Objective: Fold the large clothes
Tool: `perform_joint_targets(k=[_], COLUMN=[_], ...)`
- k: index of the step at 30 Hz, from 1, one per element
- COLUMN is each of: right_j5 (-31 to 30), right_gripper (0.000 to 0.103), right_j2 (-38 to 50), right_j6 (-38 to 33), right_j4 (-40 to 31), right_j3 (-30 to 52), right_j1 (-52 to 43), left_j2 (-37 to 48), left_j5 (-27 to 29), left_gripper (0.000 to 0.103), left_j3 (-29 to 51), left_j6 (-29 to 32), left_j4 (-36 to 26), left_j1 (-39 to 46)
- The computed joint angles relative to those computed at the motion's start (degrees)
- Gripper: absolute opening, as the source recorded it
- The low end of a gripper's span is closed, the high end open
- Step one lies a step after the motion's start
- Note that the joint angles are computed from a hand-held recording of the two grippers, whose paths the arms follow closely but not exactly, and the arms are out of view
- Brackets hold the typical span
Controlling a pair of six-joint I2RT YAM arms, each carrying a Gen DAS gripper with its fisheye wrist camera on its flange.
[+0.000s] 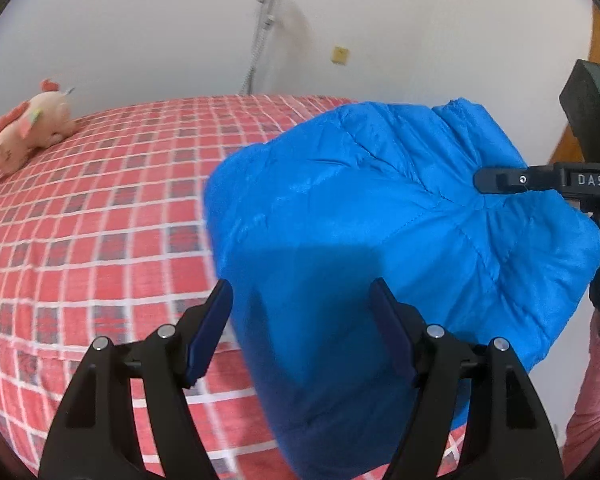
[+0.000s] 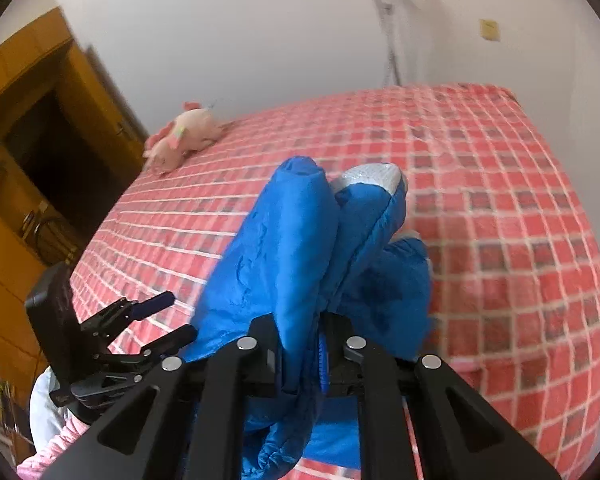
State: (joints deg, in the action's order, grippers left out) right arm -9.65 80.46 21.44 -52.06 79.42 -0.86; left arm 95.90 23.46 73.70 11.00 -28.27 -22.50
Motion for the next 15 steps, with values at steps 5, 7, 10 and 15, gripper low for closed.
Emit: perform_joint_targets(k=[5, 7, 10, 15], right_j5=[-4.0, -5.4, -5.5, -6.5], right_gripper=[0.015, 0.018, 0.021, 0.025], right_j2=[-3.7, -4.8, -6.9, -9.7], right_j6=[-1.9, -1.9, -1.0, 1.0], right_j4=[5.3, 8.9, 16.2, 22.3], right_j3=[-14.3, -19.5, -27.3, -32.9], right_j1=[-6.0, -7.1, -6.9, -7.5], left_j2=[2.6, 3.0, 1.7, 1.1], left_j5=[-1.6, -1.7, -3.3, -4.2], left_gripper=[0.072, 0.073, 0.073, 0.073], left_j3=[-1.5, -2.8, -6.5, -8.2], left_j6=[0.2, 0.1, 0.9, 0.5], left_j4=[1.1, 2.6, 6.4, 8.2], left_j1=[-3.4, -3.7, -4.5, -4.8])
